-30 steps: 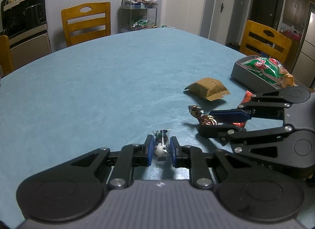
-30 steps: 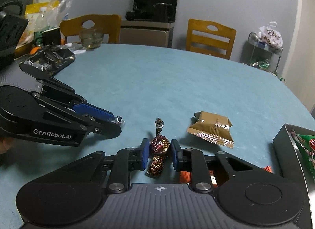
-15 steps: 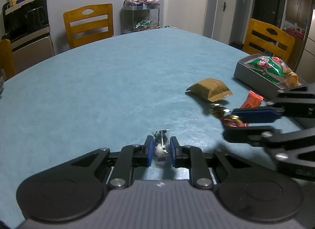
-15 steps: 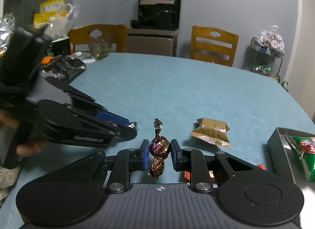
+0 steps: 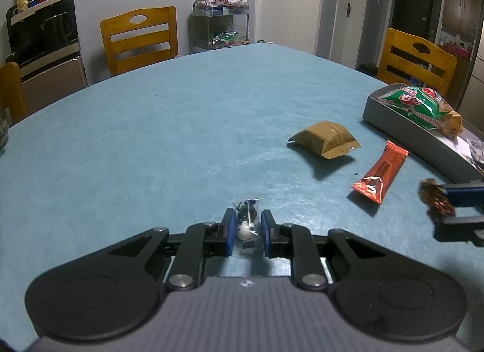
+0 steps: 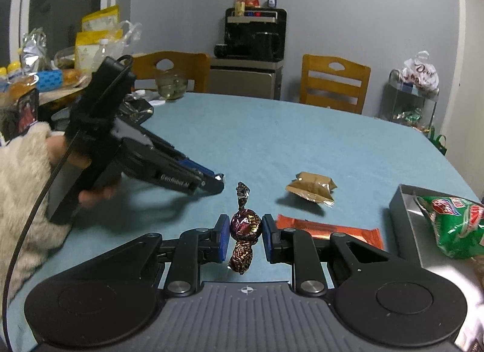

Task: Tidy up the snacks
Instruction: 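Carry the white candy and gold chocolate over the tray with both tools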

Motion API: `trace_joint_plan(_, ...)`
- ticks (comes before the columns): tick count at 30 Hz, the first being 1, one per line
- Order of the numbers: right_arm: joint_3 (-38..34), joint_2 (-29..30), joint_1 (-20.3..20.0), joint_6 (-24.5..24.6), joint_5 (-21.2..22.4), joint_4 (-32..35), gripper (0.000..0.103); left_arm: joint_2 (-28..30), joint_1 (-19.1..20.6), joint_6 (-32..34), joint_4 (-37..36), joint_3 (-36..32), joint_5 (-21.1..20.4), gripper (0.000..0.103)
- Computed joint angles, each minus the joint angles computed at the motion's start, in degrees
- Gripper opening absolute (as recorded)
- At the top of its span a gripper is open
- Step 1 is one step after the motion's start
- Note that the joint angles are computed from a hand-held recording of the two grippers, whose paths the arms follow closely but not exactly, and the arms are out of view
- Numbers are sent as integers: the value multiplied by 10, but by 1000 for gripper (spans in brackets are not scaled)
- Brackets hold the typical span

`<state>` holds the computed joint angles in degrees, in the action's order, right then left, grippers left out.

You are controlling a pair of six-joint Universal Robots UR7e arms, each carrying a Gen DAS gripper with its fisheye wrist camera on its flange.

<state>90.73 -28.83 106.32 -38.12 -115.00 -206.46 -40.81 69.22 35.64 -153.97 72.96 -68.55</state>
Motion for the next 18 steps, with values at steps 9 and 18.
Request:
trace_joint_plan(9,39,-23,-6,12,12,-34,25,5,-10,10,-20,7,26,15)
trace_joint_plan(18,87,-50,-16,-6,19,-128,25,-11,-24,43,-75,42,11,15)
